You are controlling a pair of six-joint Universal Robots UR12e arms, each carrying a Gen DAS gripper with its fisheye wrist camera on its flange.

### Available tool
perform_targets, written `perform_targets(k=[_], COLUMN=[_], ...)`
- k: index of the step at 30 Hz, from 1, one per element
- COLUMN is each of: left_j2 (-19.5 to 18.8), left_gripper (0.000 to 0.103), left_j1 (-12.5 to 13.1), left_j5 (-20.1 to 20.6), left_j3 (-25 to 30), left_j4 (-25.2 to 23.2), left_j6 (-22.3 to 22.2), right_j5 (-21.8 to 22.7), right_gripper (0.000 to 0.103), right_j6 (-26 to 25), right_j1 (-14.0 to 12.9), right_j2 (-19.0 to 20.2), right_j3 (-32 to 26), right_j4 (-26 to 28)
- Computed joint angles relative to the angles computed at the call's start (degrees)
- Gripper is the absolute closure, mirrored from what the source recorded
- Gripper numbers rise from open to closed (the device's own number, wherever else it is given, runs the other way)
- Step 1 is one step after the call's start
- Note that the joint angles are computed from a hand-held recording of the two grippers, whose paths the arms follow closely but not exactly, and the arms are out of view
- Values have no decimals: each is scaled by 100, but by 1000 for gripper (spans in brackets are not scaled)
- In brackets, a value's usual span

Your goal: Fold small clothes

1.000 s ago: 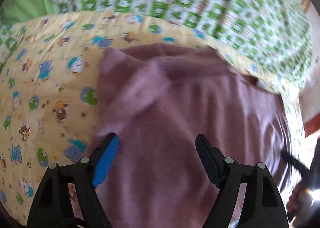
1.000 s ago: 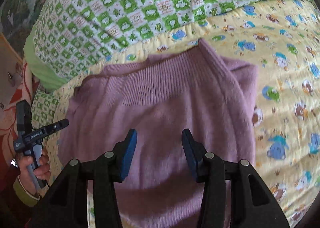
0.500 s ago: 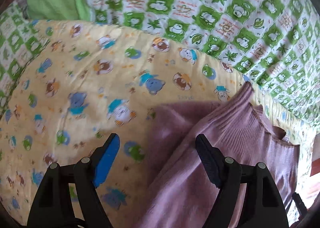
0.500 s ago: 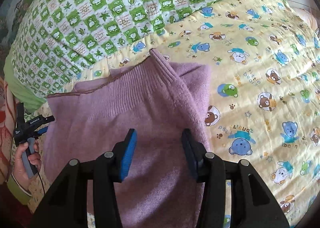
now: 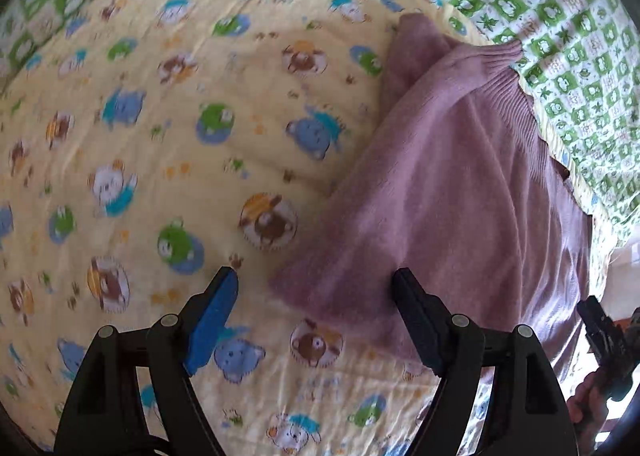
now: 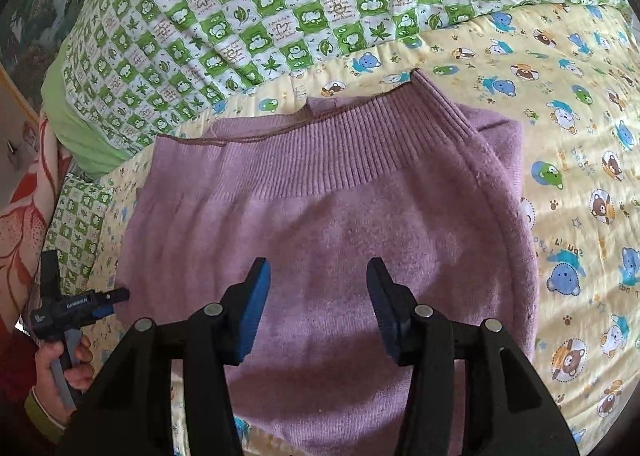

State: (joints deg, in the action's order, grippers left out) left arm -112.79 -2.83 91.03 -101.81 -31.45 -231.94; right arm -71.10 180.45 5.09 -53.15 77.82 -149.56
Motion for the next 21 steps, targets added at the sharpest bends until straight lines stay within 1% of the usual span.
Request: perform_targets(k=[1, 3, 4, 6, 7, 8, 9, 10, 12, 13, 14, 15, 16, 17, 18, 19, 21], left_j2=[12, 2, -14, -15, -34, -60, -61, -67, -114, -132, -159, -176, -194, -212, -195, -157, -42], left_gripper=[23, 23, 23, 23, 23, 23, 23, 23, 23, 24, 29, 50, 64, 86, 89, 91, 92], left_j1=[-4, -8, -2, 29, 57, 76, 102, 128, 153, 152, 144, 128, 122, 127, 127, 116, 110], left_j5=[-12, -18, -32, -53, -84, -127, -182, -253, -317, -303, -270, -240, -271, -373, -416, -380, -369], left_j3=[-34, -41, -28, -18, 18, 59, 51, 34, 60, 75, 111, 134, 154, 184, 189, 176, 113], left_j4=[54, 110, 149, 182, 167, 146, 166, 223, 264, 272, 251, 247, 258, 266, 292, 341, 488], left_j6=[-32, -48, -33, 56, 100, 133, 139, 126, 122, 137, 167, 258, 344, 438, 466, 459, 525], right_j5=[77, 41, -107, -390, -529, -771, -980, -1089, -1301, -1358, -1361, -1269, -1085, -904, -842, -713, -431], right_gripper=[52, 52, 52, 51, 49, 48, 44, 41, 40, 40, 40, 40, 50, 61, 78, 87, 91], right_j6=[8, -119, -203, -198, -126, -8, 90, 153, 295, 386, 473, 499, 487, 459, 446, 424, 386], right_j1=[-24, -44, -38, -52, -66, -74, -81, -99, -132, -151, -168, -188, -213, -235, -240, -262, -334], right_j2=[-21, -111, -186, -352, -432, -525, -598, -659, -747, -763, -762, -756, -750, -745, -744, -758, -861], right_j3=[18, 118, 215, 460, 580, 724, 842, 950, 1120, 1152, 1164, 1172, 1195, 1209, 1193, 1185, 1243], right_j4=[63, 138, 99, -58, -118, -185, -221, -254, -237, -96, 74, 169, 191, 207, 282, 324, 279])
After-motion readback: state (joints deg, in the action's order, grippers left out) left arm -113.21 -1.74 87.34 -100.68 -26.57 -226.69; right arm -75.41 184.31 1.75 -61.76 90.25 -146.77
